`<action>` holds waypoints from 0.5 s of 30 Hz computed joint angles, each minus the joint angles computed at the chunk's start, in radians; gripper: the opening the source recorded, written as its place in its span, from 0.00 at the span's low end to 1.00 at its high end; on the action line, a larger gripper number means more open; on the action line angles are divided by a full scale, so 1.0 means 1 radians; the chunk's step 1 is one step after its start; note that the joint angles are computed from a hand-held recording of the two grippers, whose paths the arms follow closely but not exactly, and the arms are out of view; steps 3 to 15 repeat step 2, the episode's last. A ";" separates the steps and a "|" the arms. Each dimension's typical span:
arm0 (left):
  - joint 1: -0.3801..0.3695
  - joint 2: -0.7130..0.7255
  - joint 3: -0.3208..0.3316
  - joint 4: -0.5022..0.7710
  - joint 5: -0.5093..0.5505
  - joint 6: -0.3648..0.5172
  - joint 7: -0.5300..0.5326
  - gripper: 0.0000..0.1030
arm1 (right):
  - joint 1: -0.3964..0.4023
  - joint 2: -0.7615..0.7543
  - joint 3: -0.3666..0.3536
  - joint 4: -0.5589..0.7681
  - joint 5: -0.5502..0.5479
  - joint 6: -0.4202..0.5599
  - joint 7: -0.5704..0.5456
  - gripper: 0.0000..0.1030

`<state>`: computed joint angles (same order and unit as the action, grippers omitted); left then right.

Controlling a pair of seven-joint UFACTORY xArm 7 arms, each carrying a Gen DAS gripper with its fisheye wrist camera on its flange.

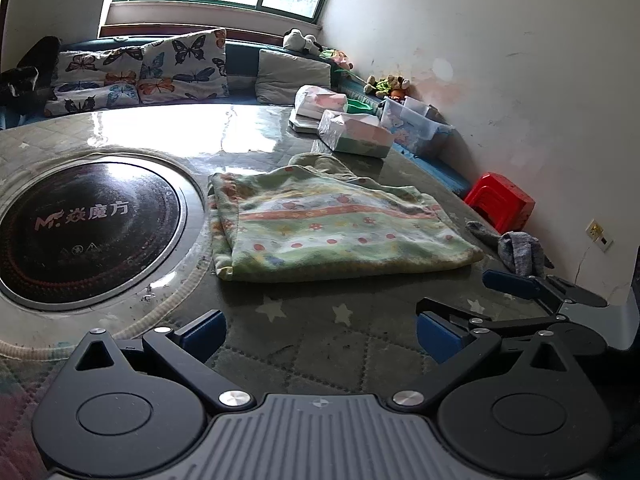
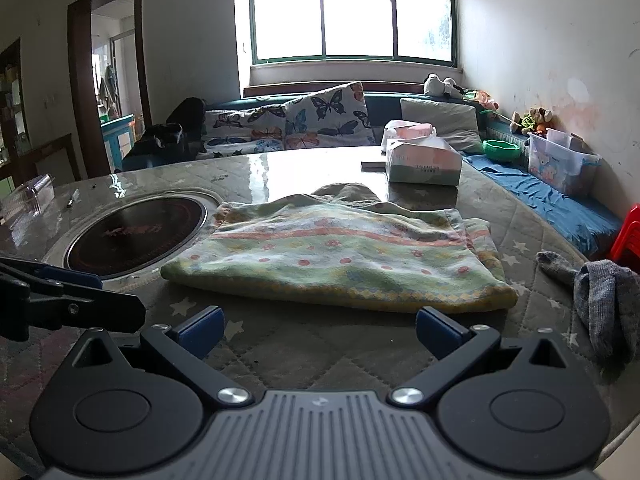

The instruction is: Fold clothes

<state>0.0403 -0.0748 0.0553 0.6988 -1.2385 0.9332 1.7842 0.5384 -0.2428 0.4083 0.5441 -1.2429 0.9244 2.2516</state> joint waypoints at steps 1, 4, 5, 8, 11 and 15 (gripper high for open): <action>0.000 -0.004 0.000 -0.003 0.001 -0.001 0.002 1.00 | 0.001 -0.001 0.002 0.000 0.000 0.004 0.002 1.00; 0.000 -0.008 0.000 -0.006 0.001 -0.002 0.005 1.00 | 0.003 -0.001 0.004 0.000 0.000 0.007 0.004 1.00; 0.000 -0.008 0.000 -0.006 0.001 -0.002 0.005 1.00 | 0.003 -0.001 0.004 0.000 0.000 0.007 0.004 1.00; 0.000 -0.008 0.000 -0.006 0.001 -0.002 0.005 1.00 | 0.003 -0.001 0.004 0.000 0.000 0.007 0.004 1.00; 0.000 -0.008 0.000 -0.006 0.001 -0.002 0.005 1.00 | 0.003 -0.001 0.004 0.000 0.000 0.007 0.004 1.00; 0.000 -0.008 0.000 -0.006 0.001 -0.002 0.005 1.00 | 0.003 -0.001 0.004 0.000 0.000 0.007 0.004 1.00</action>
